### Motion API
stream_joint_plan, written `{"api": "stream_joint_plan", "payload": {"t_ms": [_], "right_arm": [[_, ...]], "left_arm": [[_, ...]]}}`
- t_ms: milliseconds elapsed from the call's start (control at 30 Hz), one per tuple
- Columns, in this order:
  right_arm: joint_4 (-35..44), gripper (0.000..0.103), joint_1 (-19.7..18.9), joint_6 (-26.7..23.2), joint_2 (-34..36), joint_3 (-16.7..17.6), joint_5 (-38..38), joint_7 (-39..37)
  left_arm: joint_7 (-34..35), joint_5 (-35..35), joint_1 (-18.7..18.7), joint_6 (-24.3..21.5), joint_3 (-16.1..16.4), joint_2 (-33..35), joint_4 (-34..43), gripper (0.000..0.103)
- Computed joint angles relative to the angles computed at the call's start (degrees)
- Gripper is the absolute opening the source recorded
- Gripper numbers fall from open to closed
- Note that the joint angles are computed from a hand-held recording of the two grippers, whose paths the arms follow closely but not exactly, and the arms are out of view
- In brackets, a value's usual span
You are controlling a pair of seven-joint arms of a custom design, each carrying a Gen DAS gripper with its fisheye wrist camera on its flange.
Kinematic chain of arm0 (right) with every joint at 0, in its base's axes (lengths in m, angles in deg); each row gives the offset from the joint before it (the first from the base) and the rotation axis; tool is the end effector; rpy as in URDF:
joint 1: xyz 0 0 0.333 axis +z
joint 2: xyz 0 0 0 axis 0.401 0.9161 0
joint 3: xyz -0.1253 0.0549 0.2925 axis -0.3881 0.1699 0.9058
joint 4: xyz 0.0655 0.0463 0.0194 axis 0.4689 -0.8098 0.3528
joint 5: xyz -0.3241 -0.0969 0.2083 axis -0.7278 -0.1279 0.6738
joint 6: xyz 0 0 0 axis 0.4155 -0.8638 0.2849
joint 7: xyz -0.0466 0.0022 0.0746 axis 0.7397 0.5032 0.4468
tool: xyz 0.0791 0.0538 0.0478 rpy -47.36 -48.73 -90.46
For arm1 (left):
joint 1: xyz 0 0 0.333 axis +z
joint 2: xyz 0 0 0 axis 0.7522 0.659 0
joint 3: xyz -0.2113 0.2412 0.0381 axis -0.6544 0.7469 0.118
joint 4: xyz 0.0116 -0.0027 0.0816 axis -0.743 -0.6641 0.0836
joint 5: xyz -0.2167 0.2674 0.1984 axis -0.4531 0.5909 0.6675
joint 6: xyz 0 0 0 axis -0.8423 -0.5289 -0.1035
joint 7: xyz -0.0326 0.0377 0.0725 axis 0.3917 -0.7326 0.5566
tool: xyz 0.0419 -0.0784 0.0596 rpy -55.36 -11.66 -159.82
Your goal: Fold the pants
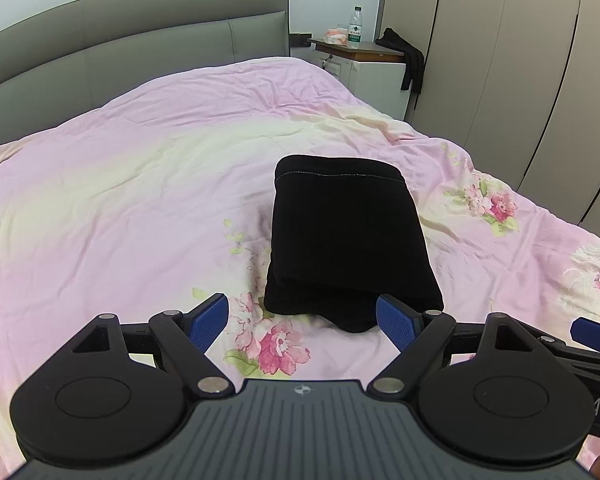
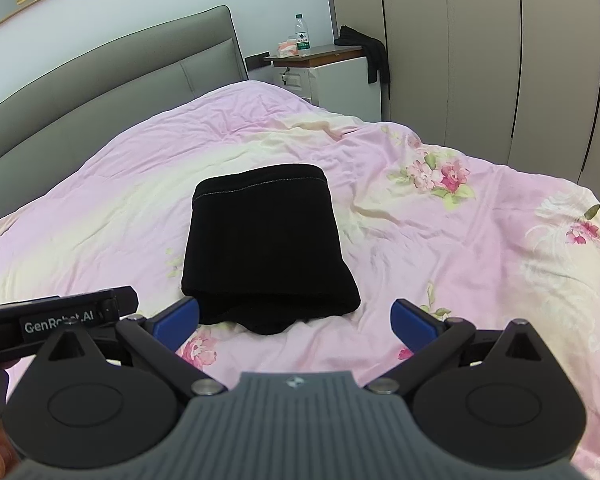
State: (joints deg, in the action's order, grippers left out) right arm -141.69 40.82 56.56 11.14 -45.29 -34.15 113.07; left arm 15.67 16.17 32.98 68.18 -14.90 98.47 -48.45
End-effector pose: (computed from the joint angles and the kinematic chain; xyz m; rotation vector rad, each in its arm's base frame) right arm 0.4709 0.2462 0.6490 -1.2519 2.0997 -0.8199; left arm 0.6357 -0.2885 0.6339 -1.4942 2.1272 -0.9641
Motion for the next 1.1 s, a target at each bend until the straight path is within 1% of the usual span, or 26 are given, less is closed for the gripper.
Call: {"api": "stream_joint_plan", "payload": {"t_ms": [1100], "right_arm": [[-1.3,0.098,0.28,-1.21,-1.16,0.53,0.32,1.35]], "left_arm": [[-0.88,0.42,-0.25,-0.54,0.12,0.3,0.32,0.098]]}}
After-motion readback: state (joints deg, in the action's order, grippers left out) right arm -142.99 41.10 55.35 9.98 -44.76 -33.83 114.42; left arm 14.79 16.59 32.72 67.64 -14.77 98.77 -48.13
